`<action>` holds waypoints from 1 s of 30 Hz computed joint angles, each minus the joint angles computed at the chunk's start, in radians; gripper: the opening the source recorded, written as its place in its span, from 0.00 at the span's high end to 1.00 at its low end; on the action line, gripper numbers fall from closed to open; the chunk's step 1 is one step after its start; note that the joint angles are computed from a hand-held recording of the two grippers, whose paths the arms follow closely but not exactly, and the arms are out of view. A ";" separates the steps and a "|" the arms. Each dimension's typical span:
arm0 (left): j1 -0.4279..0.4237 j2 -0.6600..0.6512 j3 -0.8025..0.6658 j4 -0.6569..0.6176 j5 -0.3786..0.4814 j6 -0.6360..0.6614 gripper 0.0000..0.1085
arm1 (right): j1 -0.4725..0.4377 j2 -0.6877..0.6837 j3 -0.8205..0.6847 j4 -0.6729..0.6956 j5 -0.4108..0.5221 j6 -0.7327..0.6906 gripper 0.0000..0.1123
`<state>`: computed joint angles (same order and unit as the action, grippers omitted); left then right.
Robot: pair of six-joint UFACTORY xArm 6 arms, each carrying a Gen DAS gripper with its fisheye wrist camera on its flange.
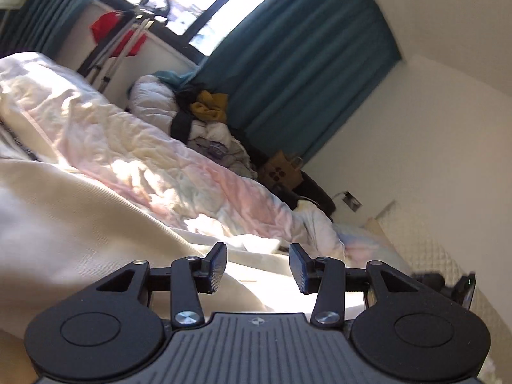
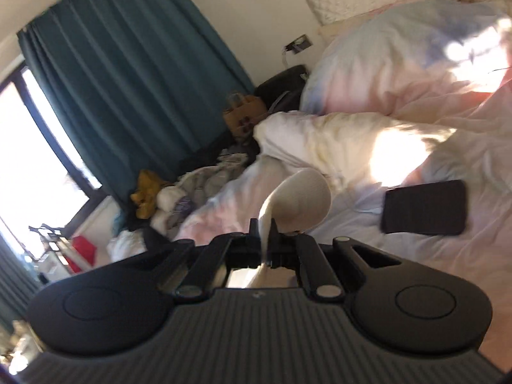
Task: Fold clothes
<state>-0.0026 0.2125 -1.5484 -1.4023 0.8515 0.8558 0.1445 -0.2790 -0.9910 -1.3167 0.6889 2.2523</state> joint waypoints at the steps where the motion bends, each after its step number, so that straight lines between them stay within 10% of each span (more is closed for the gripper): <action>1: 0.027 0.000 -0.010 0.031 -0.011 -0.085 0.50 | -0.023 -0.003 0.017 0.075 -0.023 -0.003 0.95; 6: 0.161 -0.015 -0.023 0.245 -0.126 -0.472 0.41 | -0.160 -0.007 0.141 0.460 -0.255 -0.109 0.94; 13: 0.319 0.067 -0.165 0.645 -0.182 -0.850 0.36 | -0.157 -0.008 0.187 0.509 -0.295 -0.056 0.94; 20: 0.418 0.379 -0.613 0.772 0.092 -1.085 0.38 | -0.158 0.021 0.148 0.491 -0.262 -0.091 0.94; 24: 0.424 0.459 -0.720 0.730 0.103 -1.120 0.87 | -0.155 0.033 0.116 0.377 -0.266 -0.057 0.94; 30: 0.425 0.300 -0.528 0.650 0.023 -1.026 0.90 | -0.096 -0.005 0.073 0.075 -0.138 0.083 0.95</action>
<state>0.4226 0.5125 -2.0760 -0.7525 0.8744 -0.1707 0.0487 -0.2838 -0.9177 -1.2419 0.5504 2.3351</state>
